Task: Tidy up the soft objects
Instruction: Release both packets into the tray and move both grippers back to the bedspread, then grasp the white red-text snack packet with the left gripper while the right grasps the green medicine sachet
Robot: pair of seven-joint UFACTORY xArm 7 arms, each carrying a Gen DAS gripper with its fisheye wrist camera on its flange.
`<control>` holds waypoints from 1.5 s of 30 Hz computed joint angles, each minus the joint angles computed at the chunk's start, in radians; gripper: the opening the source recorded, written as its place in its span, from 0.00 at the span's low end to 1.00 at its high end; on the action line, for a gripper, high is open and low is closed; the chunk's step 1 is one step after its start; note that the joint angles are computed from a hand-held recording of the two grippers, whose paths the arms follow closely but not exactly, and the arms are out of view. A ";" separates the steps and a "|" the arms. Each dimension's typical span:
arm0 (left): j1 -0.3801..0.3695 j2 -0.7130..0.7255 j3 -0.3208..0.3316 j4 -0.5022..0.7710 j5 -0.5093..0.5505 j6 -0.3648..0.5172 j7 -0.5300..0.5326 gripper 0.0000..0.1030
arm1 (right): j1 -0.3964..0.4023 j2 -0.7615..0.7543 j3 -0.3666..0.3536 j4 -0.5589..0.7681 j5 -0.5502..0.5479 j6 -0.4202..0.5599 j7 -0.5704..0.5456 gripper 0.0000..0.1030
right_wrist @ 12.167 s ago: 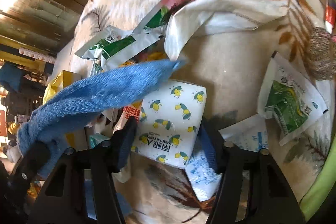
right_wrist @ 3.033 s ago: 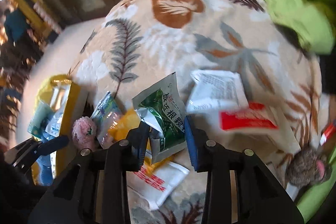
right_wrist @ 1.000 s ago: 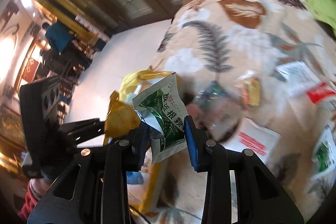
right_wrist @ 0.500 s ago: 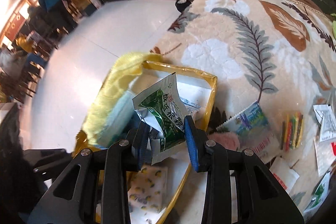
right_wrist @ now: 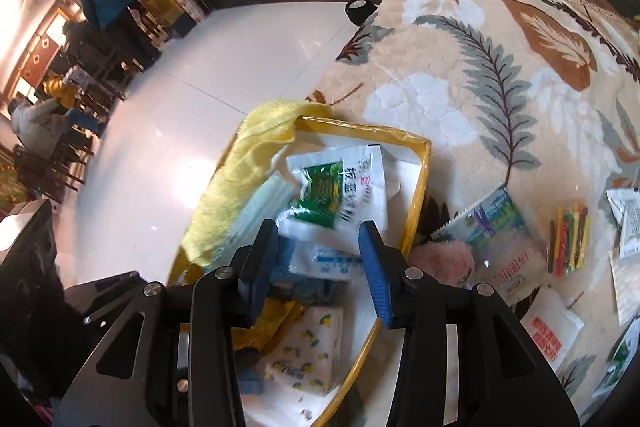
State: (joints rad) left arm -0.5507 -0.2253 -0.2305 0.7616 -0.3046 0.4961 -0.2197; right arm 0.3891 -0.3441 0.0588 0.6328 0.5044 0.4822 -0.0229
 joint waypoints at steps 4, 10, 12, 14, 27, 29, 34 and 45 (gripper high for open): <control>0.006 -0.009 -0.014 0.006 0.032 0.004 -0.033 0.62 | 0.017 -0.075 -0.038 -0.052 0.077 0.010 -0.019 0.41; 0.033 -0.012 -0.068 0.032 0.193 0.014 -0.190 0.62 | 0.000 -0.213 -0.072 -0.144 0.082 0.046 -0.003 0.41; 0.034 -0.012 -0.080 0.042 0.235 0.011 -0.231 0.62 | -0.013 -0.262 -0.078 -0.175 0.073 0.057 0.012 0.41; 0.045 -0.009 -0.105 0.060 0.312 0.020 -0.292 0.63 | -0.022 -0.306 -0.085 -0.201 0.058 0.071 0.021 0.41; -0.031 0.129 -0.118 0.217 0.368 0.009 -0.391 0.68 | -0.237 -0.747 -0.156 -0.401 -0.145 0.291 0.136 0.41; -0.044 0.166 -0.120 0.252 0.391 0.016 -0.407 0.68 | -0.288 -0.800 -0.183 -0.424 -0.164 0.336 0.144 0.41; -0.094 0.292 -0.112 0.362 0.439 0.049 -0.422 0.68 | -0.417 -0.884 -0.278 -0.482 -0.164 0.409 0.146 0.51; -0.191 0.495 -0.061 0.546 0.494 0.130 -0.428 0.68 | -0.463 -0.828 -0.330 -0.513 -0.063 0.364 0.092 0.53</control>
